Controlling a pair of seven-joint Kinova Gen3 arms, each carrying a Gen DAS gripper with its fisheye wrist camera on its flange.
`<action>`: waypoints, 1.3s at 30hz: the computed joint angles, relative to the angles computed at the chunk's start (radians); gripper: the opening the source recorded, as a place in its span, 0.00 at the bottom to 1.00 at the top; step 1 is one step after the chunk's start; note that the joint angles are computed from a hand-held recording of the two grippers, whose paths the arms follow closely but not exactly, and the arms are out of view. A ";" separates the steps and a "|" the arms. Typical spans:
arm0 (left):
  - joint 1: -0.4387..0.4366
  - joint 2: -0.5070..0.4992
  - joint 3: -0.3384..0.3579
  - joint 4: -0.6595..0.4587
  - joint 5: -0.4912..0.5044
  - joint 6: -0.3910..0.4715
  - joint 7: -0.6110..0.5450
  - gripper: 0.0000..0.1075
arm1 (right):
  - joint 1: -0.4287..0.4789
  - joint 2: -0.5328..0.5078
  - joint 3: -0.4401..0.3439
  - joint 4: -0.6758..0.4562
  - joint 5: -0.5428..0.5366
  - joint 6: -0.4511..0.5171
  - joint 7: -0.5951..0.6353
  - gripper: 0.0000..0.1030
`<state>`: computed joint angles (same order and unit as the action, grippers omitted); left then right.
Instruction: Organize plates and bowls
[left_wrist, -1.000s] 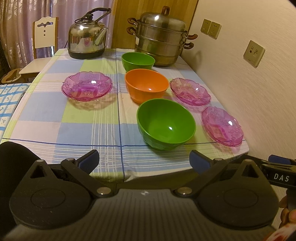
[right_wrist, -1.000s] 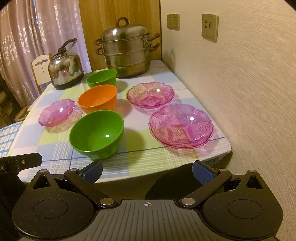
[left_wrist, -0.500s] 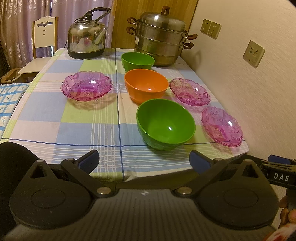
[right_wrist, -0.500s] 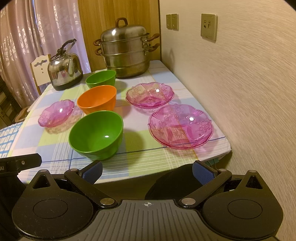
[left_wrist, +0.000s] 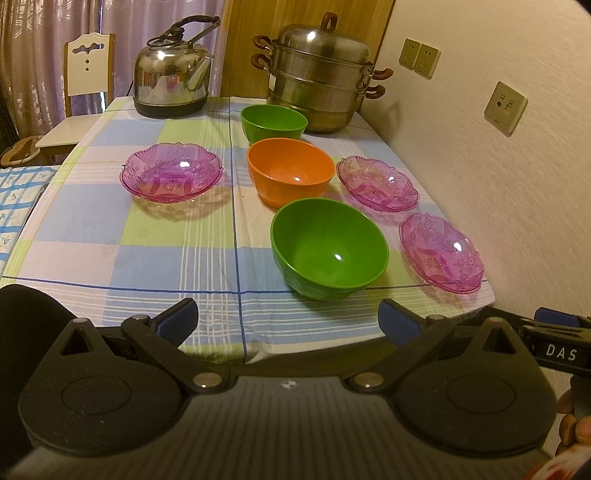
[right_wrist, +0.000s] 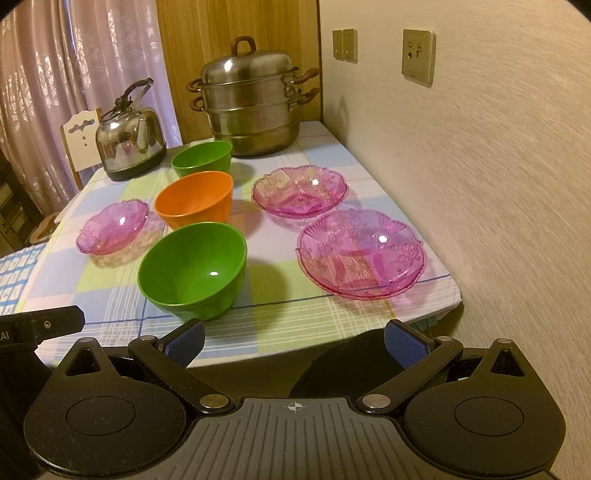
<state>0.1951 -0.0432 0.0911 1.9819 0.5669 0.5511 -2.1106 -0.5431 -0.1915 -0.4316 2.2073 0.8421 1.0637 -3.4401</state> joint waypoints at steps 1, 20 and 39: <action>0.000 0.000 -0.001 0.000 -0.001 0.001 0.000 0.96 | 0.001 -0.001 0.002 0.000 0.000 -0.002 0.002 0.99; 0.002 0.000 -0.001 0.000 0.001 0.001 -0.001 0.96 | 0.000 -0.001 -0.001 0.001 0.001 0.000 -0.002 0.99; -0.011 0.147 0.062 -0.179 0.215 0.079 -0.208 0.95 | 0.094 -0.123 -0.003 0.064 0.043 0.042 -0.106 0.99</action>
<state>0.1845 0.1041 0.1531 1.8030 0.7818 0.6297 -2.3189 -0.4491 -0.3142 -0.4342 2.2715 0.8848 1.1057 -3.5461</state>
